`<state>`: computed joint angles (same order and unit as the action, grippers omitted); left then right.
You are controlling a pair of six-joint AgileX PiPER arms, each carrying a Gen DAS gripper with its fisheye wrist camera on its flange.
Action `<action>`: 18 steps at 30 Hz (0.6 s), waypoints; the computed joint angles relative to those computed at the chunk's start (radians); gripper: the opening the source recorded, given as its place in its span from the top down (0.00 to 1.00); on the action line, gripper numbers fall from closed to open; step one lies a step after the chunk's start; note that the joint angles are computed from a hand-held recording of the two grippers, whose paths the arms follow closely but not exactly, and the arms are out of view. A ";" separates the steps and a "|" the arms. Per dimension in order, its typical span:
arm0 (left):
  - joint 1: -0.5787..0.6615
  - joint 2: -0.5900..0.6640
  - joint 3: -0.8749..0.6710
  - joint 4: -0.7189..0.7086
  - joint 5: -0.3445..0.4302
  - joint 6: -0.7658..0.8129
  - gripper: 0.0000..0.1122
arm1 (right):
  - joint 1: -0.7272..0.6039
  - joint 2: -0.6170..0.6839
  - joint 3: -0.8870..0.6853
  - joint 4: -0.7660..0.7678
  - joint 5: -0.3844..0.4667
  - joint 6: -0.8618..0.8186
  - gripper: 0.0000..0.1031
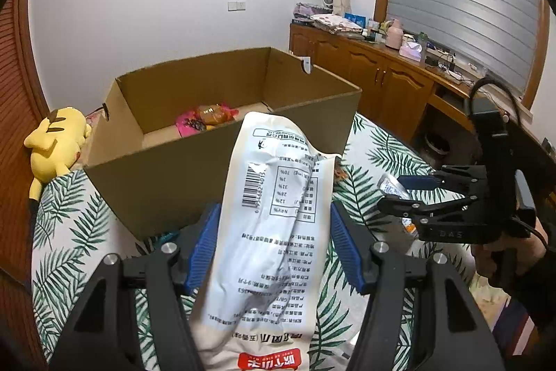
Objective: Organize snacks
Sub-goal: 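Lift both held packs up and carry them over the open box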
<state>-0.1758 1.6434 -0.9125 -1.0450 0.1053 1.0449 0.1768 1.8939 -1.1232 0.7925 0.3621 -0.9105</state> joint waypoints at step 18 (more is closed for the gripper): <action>0.119 0.028 -0.242 0.381 0.093 -0.331 0.45 | 0.069 0.008 -0.348 -0.122 0.122 0.117 0.46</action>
